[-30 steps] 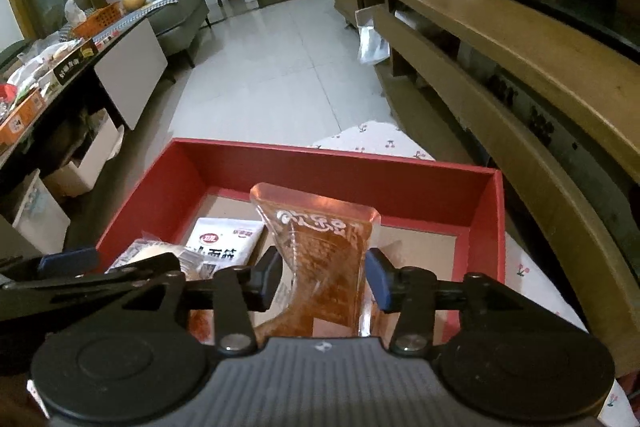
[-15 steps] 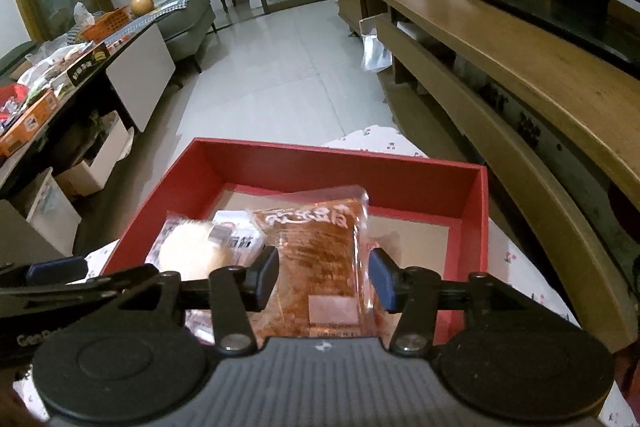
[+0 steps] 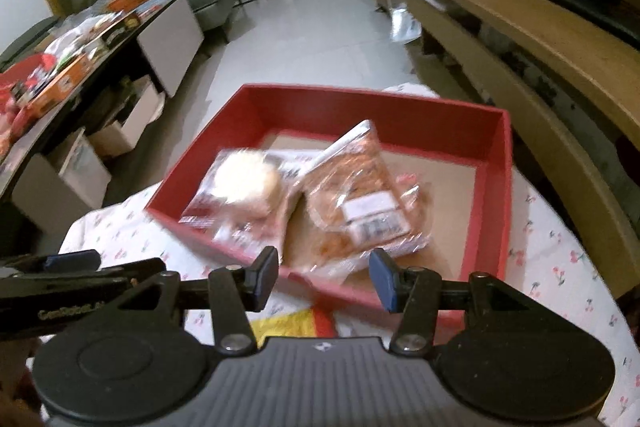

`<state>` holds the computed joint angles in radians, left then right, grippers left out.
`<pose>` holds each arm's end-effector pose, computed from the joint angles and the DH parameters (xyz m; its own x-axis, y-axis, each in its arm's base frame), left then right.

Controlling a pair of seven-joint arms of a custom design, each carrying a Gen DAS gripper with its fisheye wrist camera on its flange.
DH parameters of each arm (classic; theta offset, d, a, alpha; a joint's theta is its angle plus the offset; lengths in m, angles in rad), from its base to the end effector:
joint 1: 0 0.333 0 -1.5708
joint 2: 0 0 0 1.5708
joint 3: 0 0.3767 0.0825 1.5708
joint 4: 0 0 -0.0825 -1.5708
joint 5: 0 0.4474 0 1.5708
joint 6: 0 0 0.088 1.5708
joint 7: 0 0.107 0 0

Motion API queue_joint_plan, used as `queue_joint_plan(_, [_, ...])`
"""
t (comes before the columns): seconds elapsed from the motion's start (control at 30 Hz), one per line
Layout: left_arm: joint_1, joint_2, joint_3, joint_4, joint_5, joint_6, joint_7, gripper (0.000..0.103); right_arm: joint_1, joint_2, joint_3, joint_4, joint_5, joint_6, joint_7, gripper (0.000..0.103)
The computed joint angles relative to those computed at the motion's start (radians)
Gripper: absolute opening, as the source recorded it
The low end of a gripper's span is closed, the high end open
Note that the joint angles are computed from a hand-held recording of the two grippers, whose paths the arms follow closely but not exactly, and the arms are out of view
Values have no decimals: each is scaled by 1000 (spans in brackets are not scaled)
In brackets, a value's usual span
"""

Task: Organize snacks
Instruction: 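Grasp the blue foil packet with the left tool while the right tool reaches the yellow-red bag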

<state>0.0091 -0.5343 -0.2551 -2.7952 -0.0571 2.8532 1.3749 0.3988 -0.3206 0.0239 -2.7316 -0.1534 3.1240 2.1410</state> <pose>0.3997 -0.0958 0.4320 -0.0112 -0.9997 0.0231 -0.8327 -0.0034 -0.5538 0.4099 0.1989 0.4142 0.0940 -0.9621 -0.2561 -0.7942 0.0827 -0.6020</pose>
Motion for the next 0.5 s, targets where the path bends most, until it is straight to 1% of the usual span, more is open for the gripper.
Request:
queue_joint_plan(0.03, [3, -2, 7, -3, -1, -13, 3, 86, -6, -6, 4, -2, -60, -2, 46, 56])
queue_joint_plan(0.07, [11, -1, 7, -5, 3, -21, 0, 86, -29, -13, 39, -5, -50, -11, 41, 57])
queue_joint_plan(0.1, [26, -2, 0, -8, 10, -30, -10, 86, -18, -20, 40, -9, -20, -17, 19, 57])
queue_joint_plan(0.17, [36, 0, 7, -12, 15, -47, -15, 86, 43, -34, -9, -20, 11, -16, 4, 57])
queue_joint_plan(0.2, [35, 3, 15, -13, 12, -57, -14, 86, 58, -41, -18, -25, 18, -17, -3, 57])
queue_joint_plan(0.27, [27, 9, 29, -17, 4, -74, -8, 86, 56, -56, -6, -35, 16, -13, -4, 57])
queue_joint_plan(0.4, [31, 39, 24, -13, 9, -98, -19, 86, 115, -72, -42, -41, 45, -36, -29, 57])
queue_joint_plan(0.5, [33, 70, 21, -5, 20, -111, -30, 87, 173, -88, -83, -47, 89, -67, -63, 57])
